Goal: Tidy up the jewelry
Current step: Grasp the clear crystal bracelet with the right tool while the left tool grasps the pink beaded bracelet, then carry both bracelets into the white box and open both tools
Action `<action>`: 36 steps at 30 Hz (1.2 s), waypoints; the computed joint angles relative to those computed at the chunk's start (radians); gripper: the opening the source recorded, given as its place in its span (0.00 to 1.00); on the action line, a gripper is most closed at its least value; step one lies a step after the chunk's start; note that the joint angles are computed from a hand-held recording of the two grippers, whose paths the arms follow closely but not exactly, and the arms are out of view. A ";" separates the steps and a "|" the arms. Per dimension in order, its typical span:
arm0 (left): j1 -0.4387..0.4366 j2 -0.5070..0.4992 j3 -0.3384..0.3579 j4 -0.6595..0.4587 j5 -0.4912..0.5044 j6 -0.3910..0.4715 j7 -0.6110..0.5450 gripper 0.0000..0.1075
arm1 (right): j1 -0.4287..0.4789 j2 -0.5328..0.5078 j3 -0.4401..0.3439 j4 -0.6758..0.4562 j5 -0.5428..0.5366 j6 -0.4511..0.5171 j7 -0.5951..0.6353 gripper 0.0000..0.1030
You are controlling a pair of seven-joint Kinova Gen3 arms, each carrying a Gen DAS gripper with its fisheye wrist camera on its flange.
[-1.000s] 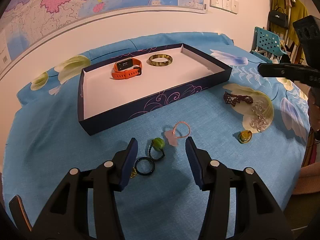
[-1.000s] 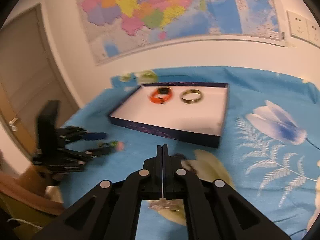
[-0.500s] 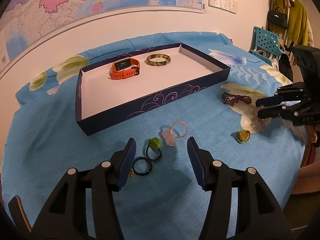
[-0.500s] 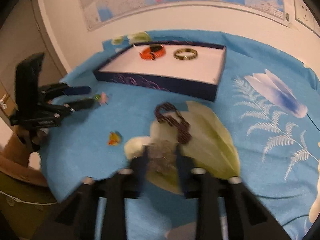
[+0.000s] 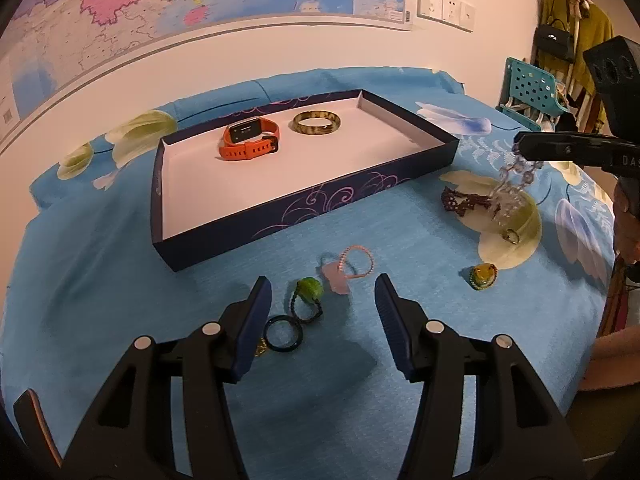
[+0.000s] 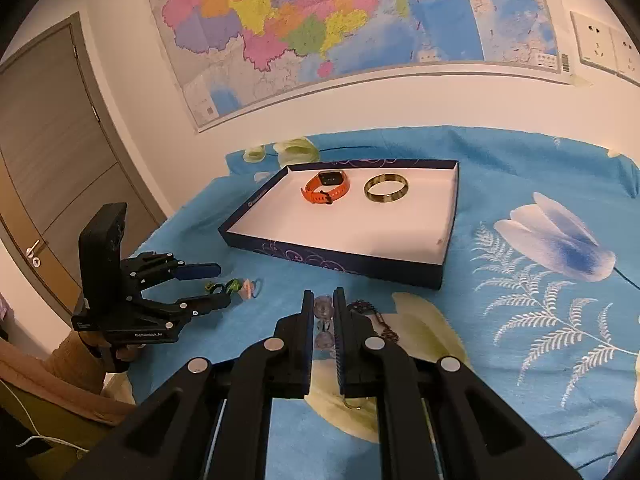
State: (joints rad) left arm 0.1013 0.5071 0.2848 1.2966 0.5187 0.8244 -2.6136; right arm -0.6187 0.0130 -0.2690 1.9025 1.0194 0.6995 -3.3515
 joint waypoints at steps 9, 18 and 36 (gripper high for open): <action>0.027 0.010 0.006 -0.019 -0.013 0.001 -0.027 0.46 | -0.001 0.015 0.010 -0.007 0.039 -0.020 -0.029 0.08; 0.120 0.056 -0.033 -0.105 -0.135 0.044 0.058 0.33 | 0.011 0.021 0.025 -0.008 0.052 -0.066 -0.032 0.08; 0.050 0.060 0.008 -0.111 -0.050 0.066 0.075 0.20 | 0.045 0.032 0.063 -0.041 0.089 -0.139 -0.005 0.08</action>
State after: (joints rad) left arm 0.1517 0.5668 0.2927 1.1858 0.4685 0.8907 -2.5388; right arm -0.5735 0.0452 -0.2060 1.8619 1.1079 0.5604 -3.3564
